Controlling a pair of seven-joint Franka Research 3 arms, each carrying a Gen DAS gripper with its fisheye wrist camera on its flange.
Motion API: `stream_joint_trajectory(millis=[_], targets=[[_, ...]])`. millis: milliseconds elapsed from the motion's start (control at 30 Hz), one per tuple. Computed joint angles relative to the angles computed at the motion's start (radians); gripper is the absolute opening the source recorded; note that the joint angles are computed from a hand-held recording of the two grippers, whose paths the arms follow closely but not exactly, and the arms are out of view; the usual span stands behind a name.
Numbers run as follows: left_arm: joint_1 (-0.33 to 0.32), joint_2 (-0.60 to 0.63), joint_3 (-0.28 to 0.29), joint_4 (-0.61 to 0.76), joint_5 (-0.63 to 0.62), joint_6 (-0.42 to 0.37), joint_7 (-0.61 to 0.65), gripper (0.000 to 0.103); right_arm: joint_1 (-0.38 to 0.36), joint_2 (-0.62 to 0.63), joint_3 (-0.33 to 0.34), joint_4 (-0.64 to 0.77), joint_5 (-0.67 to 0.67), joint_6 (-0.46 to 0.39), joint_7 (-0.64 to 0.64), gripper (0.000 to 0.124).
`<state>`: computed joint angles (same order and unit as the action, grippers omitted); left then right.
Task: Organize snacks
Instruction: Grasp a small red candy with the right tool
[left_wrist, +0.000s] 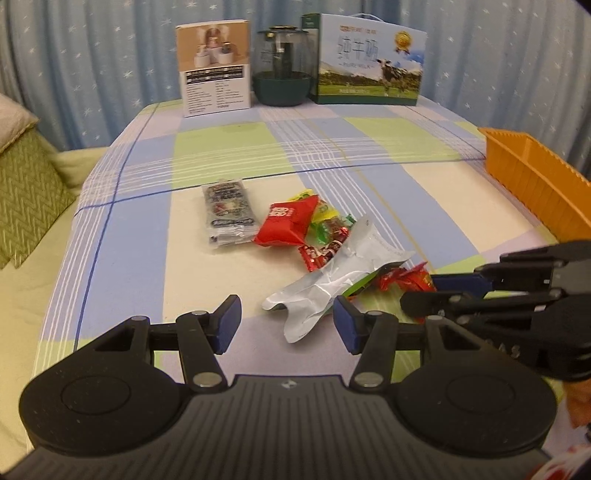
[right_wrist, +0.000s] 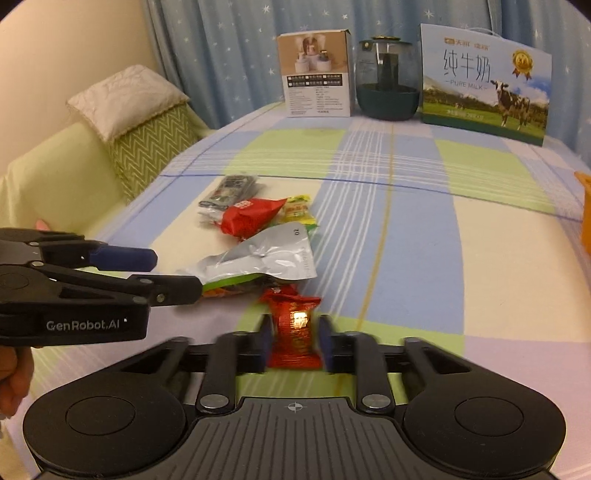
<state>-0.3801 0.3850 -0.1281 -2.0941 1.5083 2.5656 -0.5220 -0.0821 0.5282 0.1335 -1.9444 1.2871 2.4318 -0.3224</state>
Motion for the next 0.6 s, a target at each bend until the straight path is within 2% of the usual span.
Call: stream_joint_trajectory(millis=[200,467,600], targets=[[0.006,0.036,0.010,0.052,0.039,0.024,0.092,0.051,-0.009,-0.020,-0.011,-0.009,0.029,0.036,-0.015,0.022],[0.009,0.107,0.028,0.139,-0.034,0.094,0.277,0.050,-0.026,0.014,-0.019,0.045,-0.006,0.041,0.071,0.022],[-0.003,0.105,0.026,0.137,-0.140,0.096,0.380,0.034,-0.037,0.011,-0.011,0.044,-0.014,0.033,0.083,0.022]])
